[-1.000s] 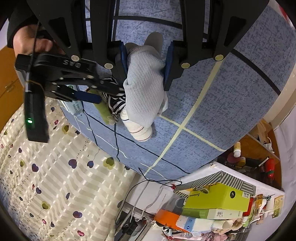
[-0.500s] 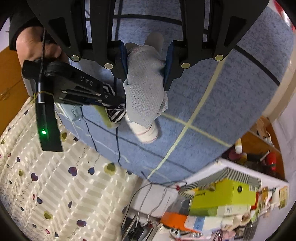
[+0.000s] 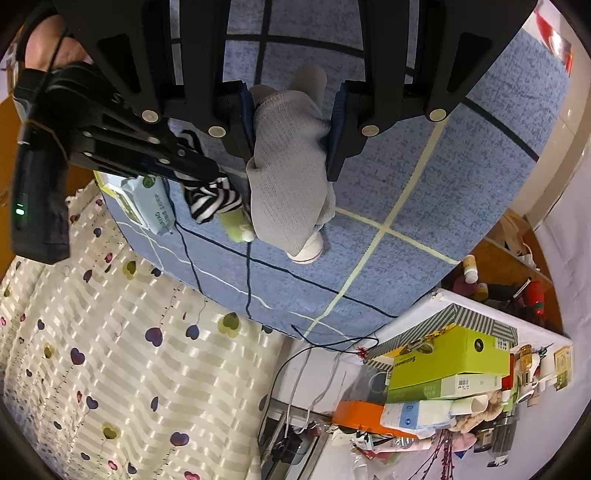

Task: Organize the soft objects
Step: 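Carry the grey sock with the left tool while the right carries the striped sock over the box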

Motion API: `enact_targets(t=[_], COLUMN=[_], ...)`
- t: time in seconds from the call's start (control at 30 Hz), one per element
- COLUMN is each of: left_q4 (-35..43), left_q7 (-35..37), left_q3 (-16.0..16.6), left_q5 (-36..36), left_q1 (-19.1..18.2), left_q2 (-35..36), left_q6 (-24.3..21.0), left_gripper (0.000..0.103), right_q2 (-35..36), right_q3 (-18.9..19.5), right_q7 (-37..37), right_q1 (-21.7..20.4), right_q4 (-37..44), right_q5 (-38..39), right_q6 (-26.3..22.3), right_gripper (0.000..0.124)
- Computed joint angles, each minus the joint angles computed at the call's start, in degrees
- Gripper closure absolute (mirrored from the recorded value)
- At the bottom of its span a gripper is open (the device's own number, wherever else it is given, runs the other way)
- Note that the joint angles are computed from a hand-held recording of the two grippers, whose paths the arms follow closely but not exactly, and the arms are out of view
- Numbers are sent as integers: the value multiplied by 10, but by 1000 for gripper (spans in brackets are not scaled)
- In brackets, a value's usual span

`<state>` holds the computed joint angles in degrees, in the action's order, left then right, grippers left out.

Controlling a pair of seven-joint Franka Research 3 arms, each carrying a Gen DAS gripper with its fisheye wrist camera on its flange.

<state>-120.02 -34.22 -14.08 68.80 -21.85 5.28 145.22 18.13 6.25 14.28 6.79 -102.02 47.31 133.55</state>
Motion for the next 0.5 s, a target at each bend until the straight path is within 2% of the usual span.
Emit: enact_targets(t=[0.37, 0.43, 0.5], left_q4=[53, 69, 81], left_q7=[28, 51, 62], left_q3=[-2, -2, 1], left_q5=[13, -2, -4], left_q1=[-23, -26, -32], left_q2=[29, 38, 42], left_q6=[-11, -13, -17], left_gripper=[69, 69, 69], right_q2=[-33, -40, -42], right_q3=[-17, -20, -22], right_q7=[-23, -35, -35], right_q1=[-24, -25, -31], right_q4=[-17, -22, -18], right_q5=[40, 44, 56], right_q6=[-24, -8, -18], right_gripper=[111, 111, 111])
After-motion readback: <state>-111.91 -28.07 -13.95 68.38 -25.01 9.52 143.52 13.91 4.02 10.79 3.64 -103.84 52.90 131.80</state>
